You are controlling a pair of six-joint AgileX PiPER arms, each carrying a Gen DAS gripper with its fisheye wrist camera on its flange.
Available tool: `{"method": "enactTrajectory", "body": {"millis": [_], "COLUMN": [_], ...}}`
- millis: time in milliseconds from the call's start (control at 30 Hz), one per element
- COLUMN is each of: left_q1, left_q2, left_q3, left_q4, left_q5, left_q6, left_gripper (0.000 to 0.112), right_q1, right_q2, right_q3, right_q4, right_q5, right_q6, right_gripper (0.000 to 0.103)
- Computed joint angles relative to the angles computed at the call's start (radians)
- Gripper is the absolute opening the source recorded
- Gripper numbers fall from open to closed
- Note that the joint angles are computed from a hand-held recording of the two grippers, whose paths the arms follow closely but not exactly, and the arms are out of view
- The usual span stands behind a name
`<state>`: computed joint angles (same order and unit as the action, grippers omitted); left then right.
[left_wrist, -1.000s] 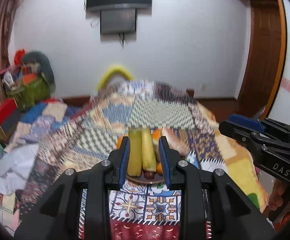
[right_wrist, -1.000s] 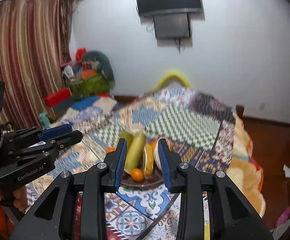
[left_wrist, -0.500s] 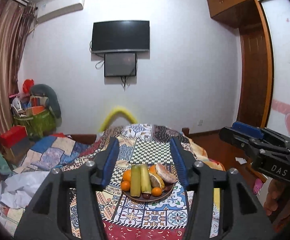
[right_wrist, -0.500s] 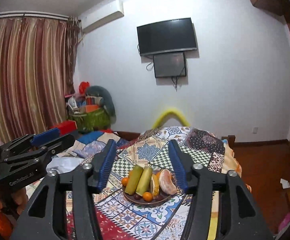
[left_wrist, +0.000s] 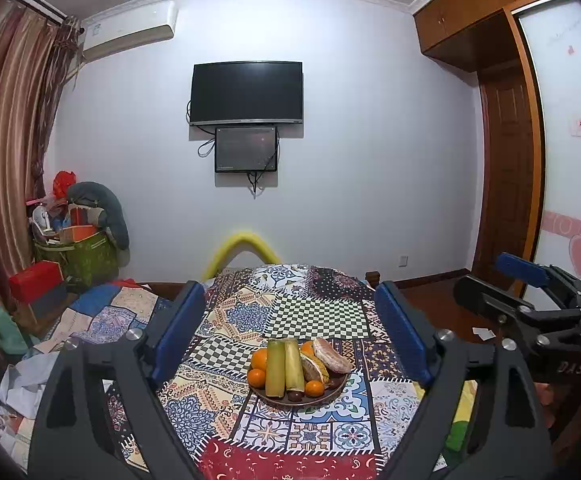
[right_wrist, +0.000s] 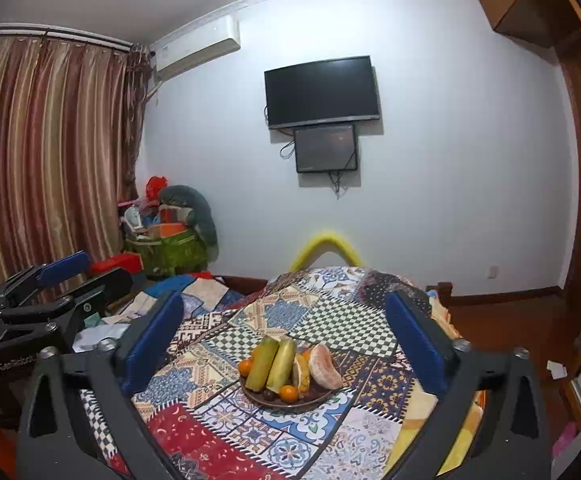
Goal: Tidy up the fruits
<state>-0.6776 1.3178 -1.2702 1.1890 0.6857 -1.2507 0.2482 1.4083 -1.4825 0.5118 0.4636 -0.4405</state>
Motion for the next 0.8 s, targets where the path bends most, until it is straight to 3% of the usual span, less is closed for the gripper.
{"method": "enactTrajectory", "body": {"millis": [800], "left_q1": [-0.019], "left_q2": [-0.014], "left_q3": [0.039], "left_q4": [0.061], "left_q5": [-0.006], "left_q6": [-0.086], "left_gripper": [0.100], "right_q1": [0.027], "right_q2": [-0.041], "right_q3": [0.052], "right_q4": [-0.096], "right_q5": [-0.040], "right_q6": [0.082], "right_gripper": [0.103]}}
